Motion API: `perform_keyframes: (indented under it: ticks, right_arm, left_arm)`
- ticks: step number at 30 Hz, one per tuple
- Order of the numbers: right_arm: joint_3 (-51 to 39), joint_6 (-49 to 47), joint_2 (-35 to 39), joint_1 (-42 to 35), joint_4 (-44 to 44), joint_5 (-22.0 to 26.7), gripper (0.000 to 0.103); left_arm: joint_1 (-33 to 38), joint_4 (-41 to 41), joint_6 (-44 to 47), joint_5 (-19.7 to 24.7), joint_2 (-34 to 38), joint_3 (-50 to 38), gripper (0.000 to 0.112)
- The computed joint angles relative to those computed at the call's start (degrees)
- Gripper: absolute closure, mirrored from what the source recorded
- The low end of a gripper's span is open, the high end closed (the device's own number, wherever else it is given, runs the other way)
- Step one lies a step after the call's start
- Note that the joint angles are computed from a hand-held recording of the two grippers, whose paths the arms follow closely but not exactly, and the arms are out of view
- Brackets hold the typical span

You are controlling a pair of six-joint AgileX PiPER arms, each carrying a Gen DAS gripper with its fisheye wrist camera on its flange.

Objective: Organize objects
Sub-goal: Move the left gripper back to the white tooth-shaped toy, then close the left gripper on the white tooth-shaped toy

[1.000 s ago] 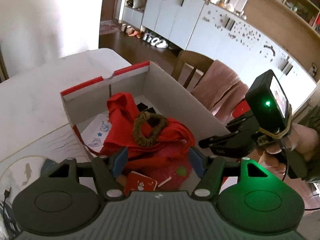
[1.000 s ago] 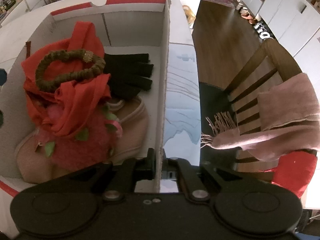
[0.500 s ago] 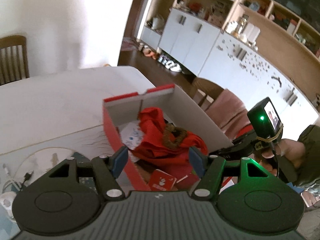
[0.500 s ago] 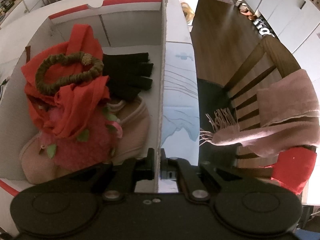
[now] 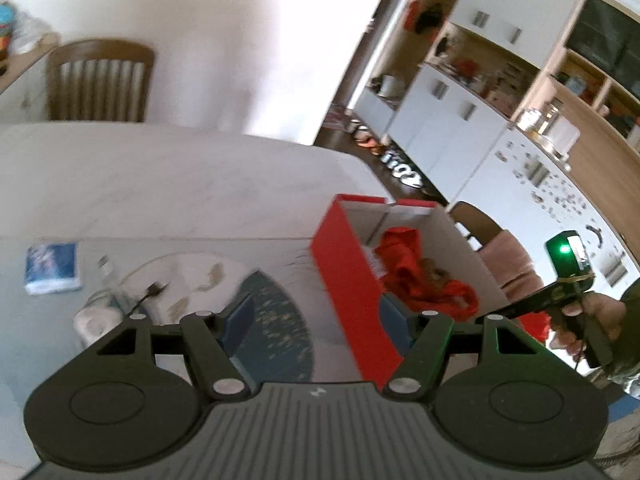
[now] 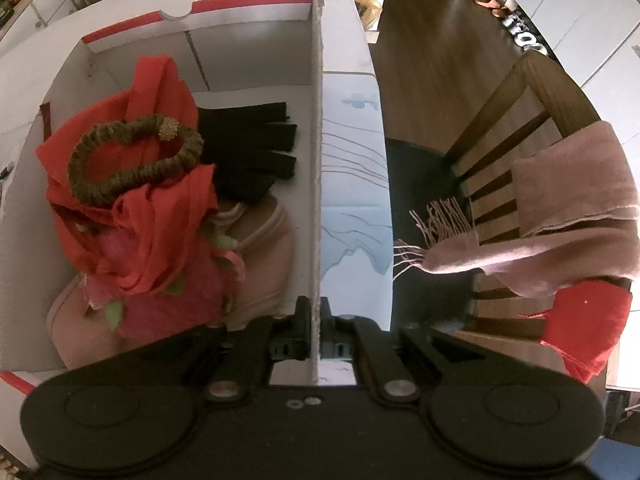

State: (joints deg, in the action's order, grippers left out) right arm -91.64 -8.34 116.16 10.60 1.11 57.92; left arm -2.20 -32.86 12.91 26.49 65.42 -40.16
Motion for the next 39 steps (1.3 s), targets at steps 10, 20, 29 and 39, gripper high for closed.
perform_keyframes:
  ticks: [10, 20, 29, 39]
  right_arm:
    - [0.53, 0.75, -2.11, 0.74, -0.99, 0.16, 0.102]
    - [-0.11, 1.93, -1.88, 1.25, -2.1, 0.95, 0.102]
    - [-0.6, 3.7, -1.54, 1.57, -2.89, 1.52, 0.102]
    - [-0.34, 5.0, -1.21, 1.6, -3.42, 1.08, 0.101]
  left_arm:
    - [10.06, -0.07, 3.17, 0.52, -4.86, 5.79, 0.044]
    - [27.56, -4.85, 17.79, 3.7, -4.76, 8.43, 0.044]
    - [29.75, -4.48, 28.18, -3.78, 10.84, 5.52, 0.044]
    - [17.44, 15.99, 5.32, -20.19, 21.37, 5.83, 0.045]
